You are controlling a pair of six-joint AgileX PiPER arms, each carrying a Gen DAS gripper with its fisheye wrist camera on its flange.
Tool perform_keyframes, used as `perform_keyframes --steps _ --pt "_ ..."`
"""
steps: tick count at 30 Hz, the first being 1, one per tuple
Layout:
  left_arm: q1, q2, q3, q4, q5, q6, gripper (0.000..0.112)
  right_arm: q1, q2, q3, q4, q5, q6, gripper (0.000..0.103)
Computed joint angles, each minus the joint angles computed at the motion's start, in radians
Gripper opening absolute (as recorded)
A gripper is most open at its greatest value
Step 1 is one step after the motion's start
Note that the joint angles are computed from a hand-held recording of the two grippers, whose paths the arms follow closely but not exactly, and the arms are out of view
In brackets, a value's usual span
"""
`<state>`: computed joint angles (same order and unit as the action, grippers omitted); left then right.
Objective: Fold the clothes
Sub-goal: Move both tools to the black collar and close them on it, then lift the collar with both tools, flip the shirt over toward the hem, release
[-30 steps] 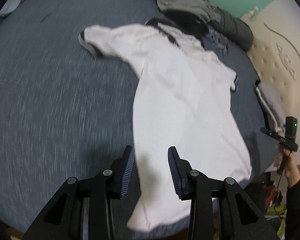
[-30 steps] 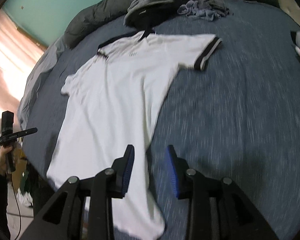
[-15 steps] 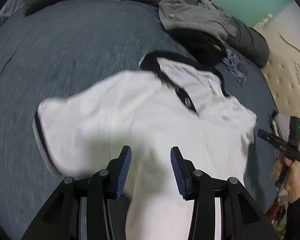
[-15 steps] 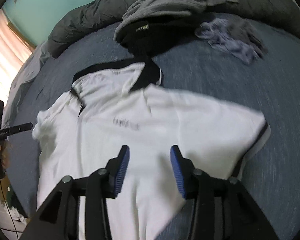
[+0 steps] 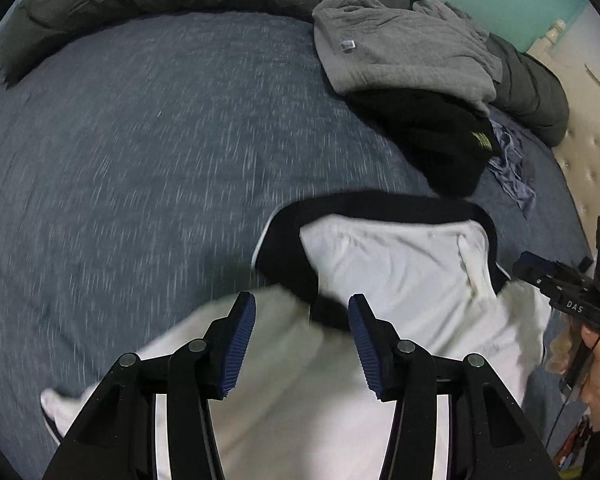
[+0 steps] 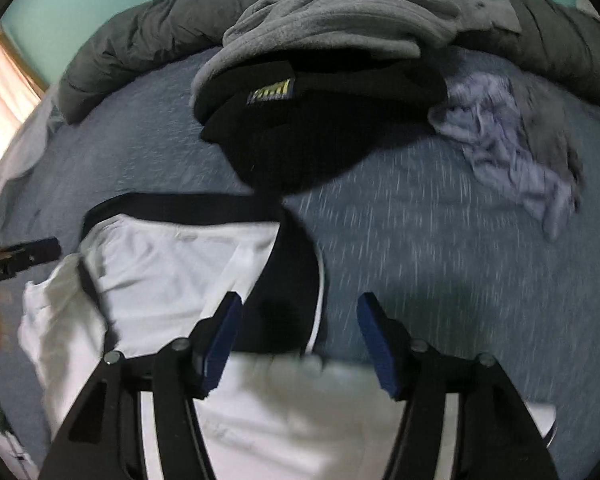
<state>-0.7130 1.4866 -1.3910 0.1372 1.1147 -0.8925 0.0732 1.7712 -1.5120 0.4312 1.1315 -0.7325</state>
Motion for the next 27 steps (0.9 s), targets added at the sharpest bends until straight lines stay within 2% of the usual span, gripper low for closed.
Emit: perform_keyframes --steps 7,11,12,14,15,17,18,19,20,22,27 --pt "0.074 0.139 -0.124 0.002 0.021 0.099 0.053 0.091 0.117 -0.11 -0.052 -0.072 0.079 0.061" --pt "0.101 0.188 -0.124 -0.015 -0.002 0.141 0.053 0.137 0.153 -0.123 -0.123 -0.105 0.109 0.06" --pt "0.105 0.194 -0.117 -0.02 -0.013 0.148 0.052 0.14 0.159 -0.125 -0.121 -0.106 0.099 0.058" --pt "0.106 0.204 -0.102 -0.026 -0.034 0.16 0.048 0.14 0.171 -0.125 -0.104 -0.102 0.067 0.037" --pt "0.102 0.208 -0.099 -0.017 -0.036 0.159 0.042 0.137 0.176 -0.126 -0.095 -0.094 0.061 0.034" --pt "0.094 0.216 -0.096 -0.001 -0.039 0.16 0.021 0.133 0.178 -0.121 -0.08 -0.089 0.043 0.023" --pt "0.089 0.22 -0.101 0.0 -0.039 0.17 0.016 0.132 0.174 -0.114 -0.073 -0.092 0.031 0.022" --pt "0.084 0.224 -0.108 0.004 -0.036 0.176 0.008 0.136 0.165 -0.106 -0.08 -0.101 0.025 0.015" --pt "0.078 0.224 -0.119 0.015 -0.029 0.171 0.006 0.136 0.138 -0.08 -0.076 -0.136 0.009 0.006" --pt "0.067 0.226 -0.141 0.035 -0.014 0.16 0.006 0.131 0.09 -0.042 -0.058 -0.193 -0.018 0.006" --pt "0.078 0.241 -0.251 0.062 0.049 0.143 0.006 0.121 0.042 -0.064 -0.051 -0.233 -0.019 0.006"
